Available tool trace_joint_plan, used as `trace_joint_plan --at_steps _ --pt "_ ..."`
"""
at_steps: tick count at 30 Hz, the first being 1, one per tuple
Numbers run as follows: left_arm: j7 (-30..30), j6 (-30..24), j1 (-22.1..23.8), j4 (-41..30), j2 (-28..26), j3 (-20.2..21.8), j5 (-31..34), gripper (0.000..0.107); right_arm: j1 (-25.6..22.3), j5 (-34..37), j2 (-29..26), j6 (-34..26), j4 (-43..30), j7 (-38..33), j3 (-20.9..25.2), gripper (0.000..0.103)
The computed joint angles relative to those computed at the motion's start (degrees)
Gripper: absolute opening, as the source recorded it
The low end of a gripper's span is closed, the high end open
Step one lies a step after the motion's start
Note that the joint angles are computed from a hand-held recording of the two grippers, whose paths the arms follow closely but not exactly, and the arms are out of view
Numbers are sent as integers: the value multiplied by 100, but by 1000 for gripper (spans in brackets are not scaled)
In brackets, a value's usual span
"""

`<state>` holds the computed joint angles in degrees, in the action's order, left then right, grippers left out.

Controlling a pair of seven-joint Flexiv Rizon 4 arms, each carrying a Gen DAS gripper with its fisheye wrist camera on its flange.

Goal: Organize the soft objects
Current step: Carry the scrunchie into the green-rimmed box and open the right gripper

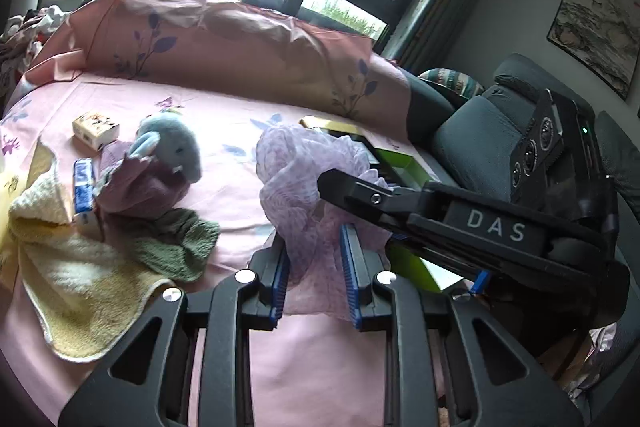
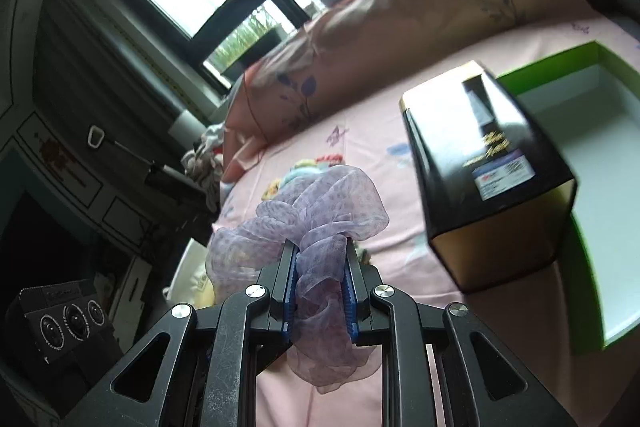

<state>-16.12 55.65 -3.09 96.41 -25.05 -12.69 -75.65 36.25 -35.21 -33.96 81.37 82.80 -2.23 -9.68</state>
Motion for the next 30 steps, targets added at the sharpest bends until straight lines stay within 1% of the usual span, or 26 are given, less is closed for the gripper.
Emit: trace_joint_plan --at_steps 1,2,4,6,8,10,13,17,21,25,27,30 --pt "31 -54 -22 -39 18 -49 -21 21 218 -230 183 34 237 249 -382 22" --pt "89 -102 -58 -76 27 -93 -41 21 369 -468 334 0 430 473 -651 22" --pt "148 -23 -211 -147 13 -130 42 21 665 -1095 621 -14 840 1182 -1228 22" --pt "115 97 -364 -238 -59 -165 214 21 756 -1519 881 -152 1167 1676 -1456 22" --pt "67 83 -441 -308 -116 -227 348 21 793 -2013 1086 -113 1449 2252 -1685 22" --pt "-12 43 -493 -419 -210 -292 472 21 769 -2417 1270 -208 1655 2640 -1786 22" --pt "-166 56 -603 -589 -355 -361 792 21 635 -2694 1426 -491 1807 2993 -1734 22" --pt "-306 281 -756 -783 -548 -437 1275 21 386 -3098 1649 -585 2108 3460 -1619 22" --pt "-716 247 -802 -1051 -796 -475 1920 21 35 -2828 1663 -751 2201 3324 -1276 22" --pt "-1005 335 -805 -1180 -953 -557 2338 21 -280 -2975 1688 -628 2350 3630 -1053 22" --pt "-1191 206 -771 -1259 -1021 -583 2523 22 -416 -2793 1687 -774 2357 3525 -843 22" --pt "-1468 -248 -680 -1396 -1099 -651 2686 22 -589 -2651 1721 -1022 2373 3503 -570 22"
